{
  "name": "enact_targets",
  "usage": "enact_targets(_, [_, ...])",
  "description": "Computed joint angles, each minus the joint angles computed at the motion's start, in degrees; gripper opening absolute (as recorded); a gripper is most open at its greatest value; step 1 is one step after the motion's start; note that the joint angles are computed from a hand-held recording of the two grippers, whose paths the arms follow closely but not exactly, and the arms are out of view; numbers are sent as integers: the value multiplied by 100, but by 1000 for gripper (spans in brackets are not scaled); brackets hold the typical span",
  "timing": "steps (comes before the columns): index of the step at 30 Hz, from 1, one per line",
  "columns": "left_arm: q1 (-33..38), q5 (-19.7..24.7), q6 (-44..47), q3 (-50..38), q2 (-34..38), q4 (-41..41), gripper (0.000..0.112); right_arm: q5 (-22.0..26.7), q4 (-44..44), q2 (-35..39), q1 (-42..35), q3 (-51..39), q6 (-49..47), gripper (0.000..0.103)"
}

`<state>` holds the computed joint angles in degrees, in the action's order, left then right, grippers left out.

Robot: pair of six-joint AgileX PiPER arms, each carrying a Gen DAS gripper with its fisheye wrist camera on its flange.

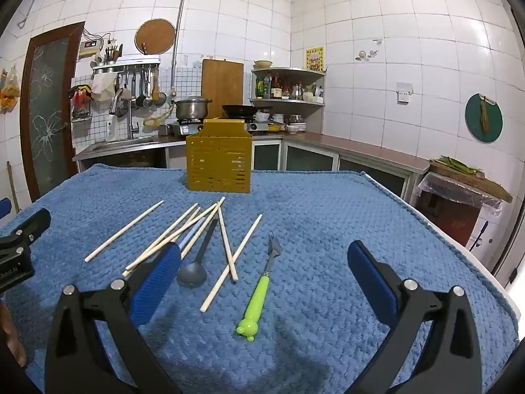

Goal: Organize utensils

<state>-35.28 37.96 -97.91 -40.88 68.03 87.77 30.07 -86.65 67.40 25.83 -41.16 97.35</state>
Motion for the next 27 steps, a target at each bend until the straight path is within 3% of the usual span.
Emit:
enact_targets(12, [-30, 19, 81, -16, -19, -118, 98, 43, -8, -51, 16, 21, -53, 99])
enact_targets(18, [-204, 152, 185, -42, -25, -238, 98, 291, 31, -159, 185, 98, -55, 99])
enact_targets(21, [127, -166, 363, -135, -1, -267, 98, 178, 16, -147, 64, 63, -77, 99])
enact_targets(27, [-9, -70, 250, -103, 11, -202, 98, 187, -9, -155, 63, 85, -38, 99])
